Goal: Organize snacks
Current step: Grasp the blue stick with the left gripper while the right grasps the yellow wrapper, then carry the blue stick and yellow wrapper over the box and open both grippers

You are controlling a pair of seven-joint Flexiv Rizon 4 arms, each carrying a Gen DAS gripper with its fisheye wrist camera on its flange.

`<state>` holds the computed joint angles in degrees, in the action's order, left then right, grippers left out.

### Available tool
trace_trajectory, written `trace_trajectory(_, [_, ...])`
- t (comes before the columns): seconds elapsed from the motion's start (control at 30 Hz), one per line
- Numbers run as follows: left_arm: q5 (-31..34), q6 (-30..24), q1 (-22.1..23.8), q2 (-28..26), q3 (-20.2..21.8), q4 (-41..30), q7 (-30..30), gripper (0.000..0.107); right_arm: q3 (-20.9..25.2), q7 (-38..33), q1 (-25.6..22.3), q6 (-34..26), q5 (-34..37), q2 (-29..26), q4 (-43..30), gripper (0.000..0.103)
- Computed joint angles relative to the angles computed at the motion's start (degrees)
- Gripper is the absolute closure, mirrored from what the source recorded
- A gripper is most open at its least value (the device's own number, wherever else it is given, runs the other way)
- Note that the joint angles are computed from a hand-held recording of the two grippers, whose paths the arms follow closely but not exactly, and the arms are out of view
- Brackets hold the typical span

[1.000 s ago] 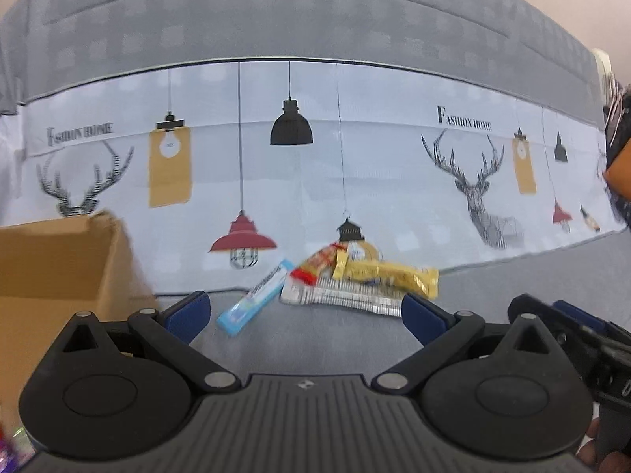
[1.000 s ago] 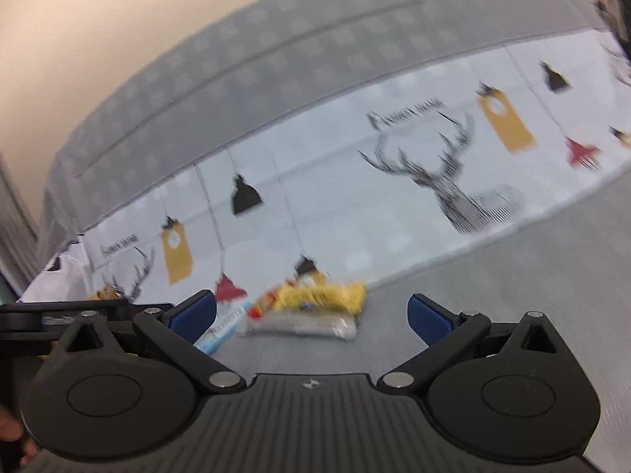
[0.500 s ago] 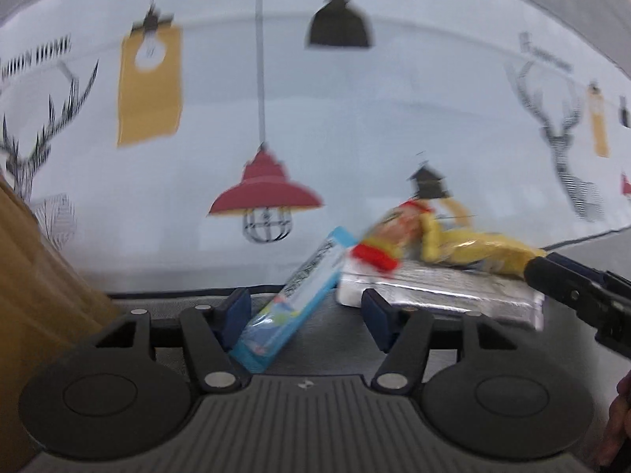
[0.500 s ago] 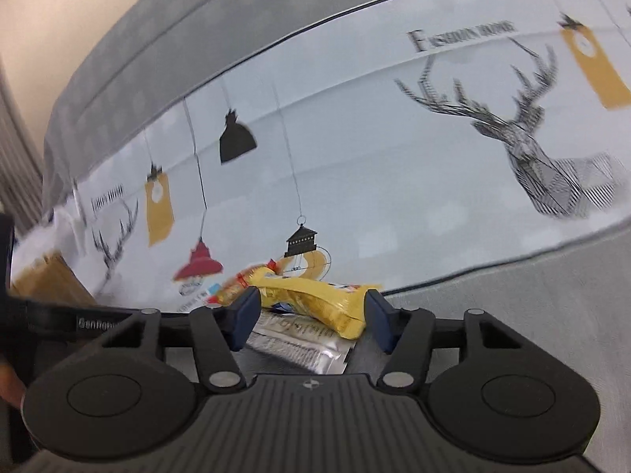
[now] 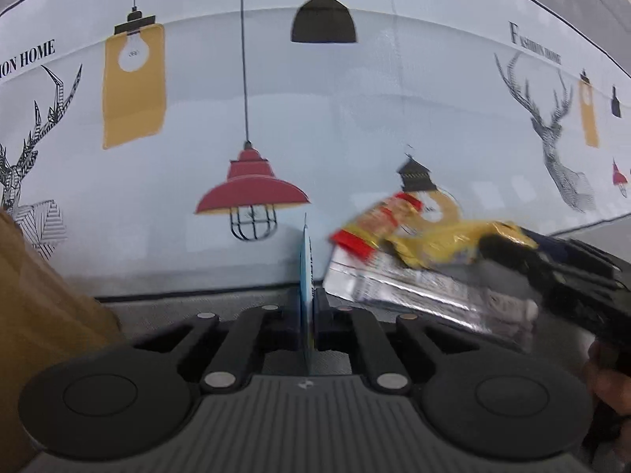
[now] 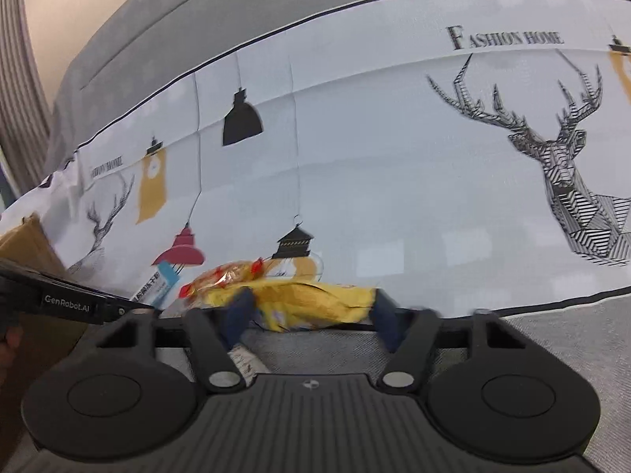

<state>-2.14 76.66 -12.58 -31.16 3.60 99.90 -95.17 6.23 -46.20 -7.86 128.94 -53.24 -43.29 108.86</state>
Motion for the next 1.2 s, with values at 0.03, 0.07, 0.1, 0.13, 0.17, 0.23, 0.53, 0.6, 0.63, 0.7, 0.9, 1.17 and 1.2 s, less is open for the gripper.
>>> trace_trajectory(0.03, [-0.5,0.3,0.5,0.4,-0.8,0.7,0.3,0.101,0.0,0.5,-0.2,-0.7,-0.5,0.3,0.2,0.074])
trace_trajectory(0.07, [-0.9,0.5,0.7,0.6,-1.3,1.3,0.4,0.101,0.4,1.3,-1.0,-0.8,-1.9,0.4,0.3,0.076])
trace_trajectory(0.1, [-1.1,0.6,0.7,0.9,-1.3,1.7,0.4,0.101,0.7,2.3,-2.0,-0.7,-4.0,0.4,0.2,0.081])
trace_trajectory(0.13, [-1.1,0.6,0.6,0.9,-1.3,1.8,0.3,0.101,0.3,2.2,-2.0,-0.9,-5.0,0.8,0.5,0.084])
trace_trajectory(0.17, [-1.1,0.7,0.4,1.1,-1.1,2.0,0.2,0.101,0.0,2.0,-2.1,-0.7,-5.7,1.2,0.9,0.085])
trace_trajectory(0.23, [-1.9,0.6,0.9,1.3,-1.9,2.4,0.4,0.101,-0.9,1.0,-1.6,-0.9,-5.5,2.2,2.0,0.087])
trace_trajectory(0.53, [-2.7,0.3,0.5,5.1,-2.5,5.1,0.9,0.101,-1.1,-3.1,-2.0,-1.5,0.4,8.0,6.6,0.091])
trace_trajectory(0.6, [-2.3,-0.2,-0.1,6.8,-2.3,5.9,0.4,0.101,-1.0,-4.1,-1.9,-1.0,2.0,9.8,8.1,0.091])
trace_trajectory(0.63, [-1.8,-0.7,-0.6,7.9,-1.9,6.4,-0.1,0.101,-0.7,-4.0,-2.3,-0.7,2.2,10.5,8.8,0.091])
trace_trajectory(0.7, [-1.4,-1.5,-0.8,10.2,-2.1,7.8,-0.6,0.101,-0.4,-3.8,-2.6,0.2,3.3,12.9,11.1,0.091])
trace_trajectory(0.9, [-2.1,-1.8,-0.7,20.1,-3.9,15.1,-1.4,0.101,-0.6,-7.9,1.4,0.5,14.1,23.2,20.8,0.091])
trace_trajectory(1.17, [-7.4,-0.6,-0.4,36.9,-4.8,27.7,2.5,0.101,2.3,-7.5,8.2,0.0,27.2,38.5,35.4,0.091])
trace_trajectory(1.2, [-7.8,-0.5,-0.5,39.1,-4.5,29.2,3.2,0.101,2.8,-7.4,9.5,-0.4,29.2,40.6,36.7,0.091])
